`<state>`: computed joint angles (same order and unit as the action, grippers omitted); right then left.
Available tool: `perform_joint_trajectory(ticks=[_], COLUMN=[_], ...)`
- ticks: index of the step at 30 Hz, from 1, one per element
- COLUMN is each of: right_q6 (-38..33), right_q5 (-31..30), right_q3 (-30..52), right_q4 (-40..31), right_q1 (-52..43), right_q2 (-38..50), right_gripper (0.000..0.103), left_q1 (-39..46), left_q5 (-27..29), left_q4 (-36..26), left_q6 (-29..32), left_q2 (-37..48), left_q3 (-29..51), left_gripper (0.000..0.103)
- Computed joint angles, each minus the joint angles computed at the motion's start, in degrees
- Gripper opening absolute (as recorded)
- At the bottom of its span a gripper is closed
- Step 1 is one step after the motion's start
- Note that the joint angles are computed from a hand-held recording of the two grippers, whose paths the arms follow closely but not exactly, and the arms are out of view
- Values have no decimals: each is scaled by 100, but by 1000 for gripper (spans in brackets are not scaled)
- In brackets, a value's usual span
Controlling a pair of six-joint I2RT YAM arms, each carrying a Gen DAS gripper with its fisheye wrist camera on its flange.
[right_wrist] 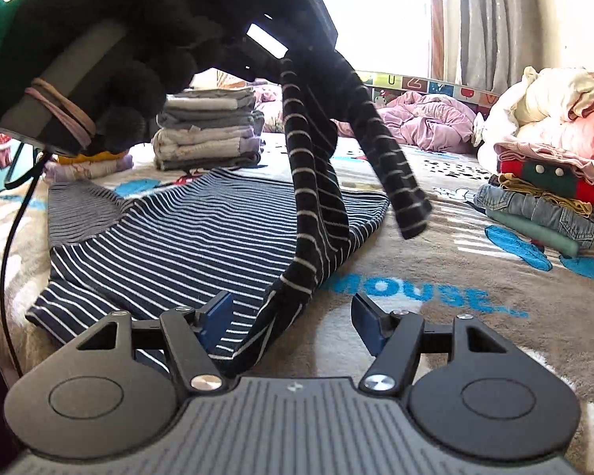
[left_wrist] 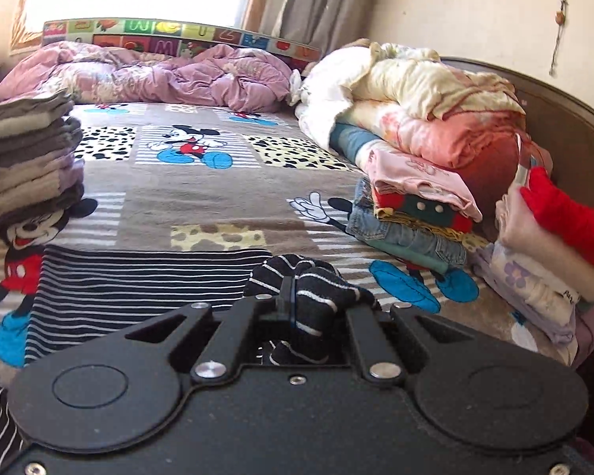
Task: Fold clothes
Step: 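Lift the leg end with the left gripper and fold it over the garment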
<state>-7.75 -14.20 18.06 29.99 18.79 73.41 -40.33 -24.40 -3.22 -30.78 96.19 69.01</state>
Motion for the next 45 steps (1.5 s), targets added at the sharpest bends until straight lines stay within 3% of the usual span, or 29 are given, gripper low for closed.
perform_joint_trajectory(ticks=[5, 11, 15, 18, 27, 32, 38, 45], right_q6=[-35, -63, -372, -575, -1579, -1727, -1795, -1897], right_q5=[171, 387, 620, 751, 1652, 1764, 1853, 1863], right_q3=[92, -80, -288, -418, -859, -899, -876, -878], right_q4=[-200, -230, -48, 133, 793, 1003, 1030, 921], right_q1=[114, 126, 245, 334, 946, 1008, 1063, 1071], right_q2=[148, 111, 35, -36, -200, -50, -2, -95], right_gripper=[64, 63, 63, 63, 64, 63, 63, 63], left_q1=[491, 1362, 1616, 1796, 2171, 2584, 3057, 3370], left_q5=[408, 1633, 2107, 2416, 3036, 3570, 3837, 3487], left_q4=[865, 2450, 2632, 2955, 4006, 5765, 8547, 8843], left_q6=[-530, -1882, -2547, -2990, -4045, -5178, -6810, -6990], left_q2=[-539, -686, -677, -757, -1003, -578, 546, 114], left_q3=[-1332, -3000, -3281, -3527, -4358, -5074, -5810, -6414], left_gripper=[4, 4, 5, 15, 16, 16, 19, 22])
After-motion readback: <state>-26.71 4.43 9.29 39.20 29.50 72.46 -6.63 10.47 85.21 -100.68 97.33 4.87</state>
